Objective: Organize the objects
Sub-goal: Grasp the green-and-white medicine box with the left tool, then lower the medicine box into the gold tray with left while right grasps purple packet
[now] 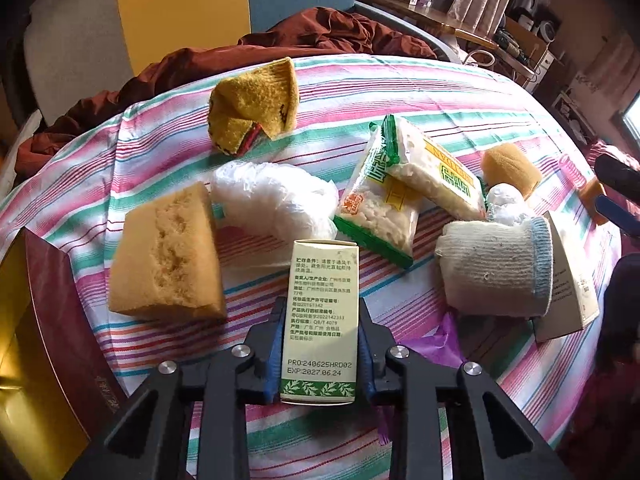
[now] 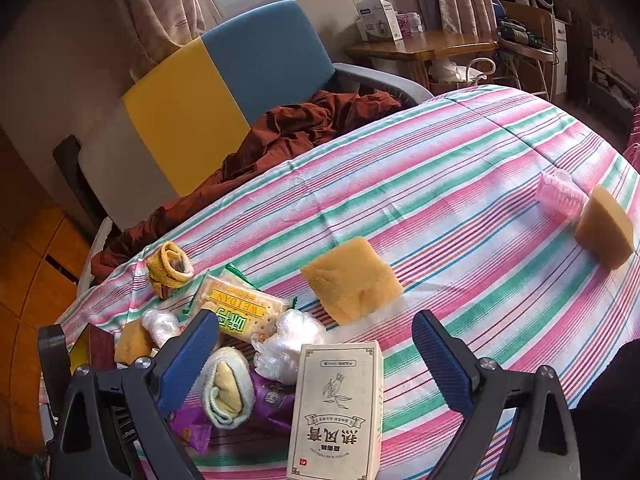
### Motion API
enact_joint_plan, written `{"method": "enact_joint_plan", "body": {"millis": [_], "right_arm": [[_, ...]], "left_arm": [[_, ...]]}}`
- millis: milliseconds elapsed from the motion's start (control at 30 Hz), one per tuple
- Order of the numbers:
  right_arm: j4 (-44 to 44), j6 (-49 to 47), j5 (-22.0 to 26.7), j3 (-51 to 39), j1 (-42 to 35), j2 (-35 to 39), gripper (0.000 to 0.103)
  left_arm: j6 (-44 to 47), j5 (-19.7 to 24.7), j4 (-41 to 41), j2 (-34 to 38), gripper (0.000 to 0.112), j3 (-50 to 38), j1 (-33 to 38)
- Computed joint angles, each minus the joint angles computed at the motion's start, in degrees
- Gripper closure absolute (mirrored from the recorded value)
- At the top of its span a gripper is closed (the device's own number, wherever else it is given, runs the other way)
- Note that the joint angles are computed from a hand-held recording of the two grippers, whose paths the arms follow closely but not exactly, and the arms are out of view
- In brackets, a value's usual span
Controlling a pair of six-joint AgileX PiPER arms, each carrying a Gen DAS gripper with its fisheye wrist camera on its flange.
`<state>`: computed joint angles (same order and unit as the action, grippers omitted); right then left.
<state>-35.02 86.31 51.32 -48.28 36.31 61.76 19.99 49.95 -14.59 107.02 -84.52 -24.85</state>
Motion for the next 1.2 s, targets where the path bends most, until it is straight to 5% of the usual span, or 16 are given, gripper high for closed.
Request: {"method": "enact_joint_plan", "body": {"millis": [300,467,767,1133,1200], "right_arm": [[-2.58,-8.17,-7.78,-3.10,7.42,2.79,0.007],[5.82,-26.02,-11.90,-8.64,11.48,9.77,0.011],[21.37,-58.07,-0.43,-23.53,11.97,29.66,0.020],[28.56,-76.24,9.50,-31.59,6.15,38.50,0.020],[29.69,-77.44,9.71,-31.36,5.85,38.67,0.031]], "left_arm": [[7.92,-2.86,-10.73,-14.20,0.082,12.11,6.73],[12.95,0.03,-16.69,-20.27,0.082,15.95,15.09],[22.47,5.39,-23.34,-27.87,0.082,22.40,31.55],[30.55,11.71,-25.86,-30.72,0.081,26.74,48.47],[31.65,12.57,-26.01,-30.66,0.082,27.17,51.12]]}}
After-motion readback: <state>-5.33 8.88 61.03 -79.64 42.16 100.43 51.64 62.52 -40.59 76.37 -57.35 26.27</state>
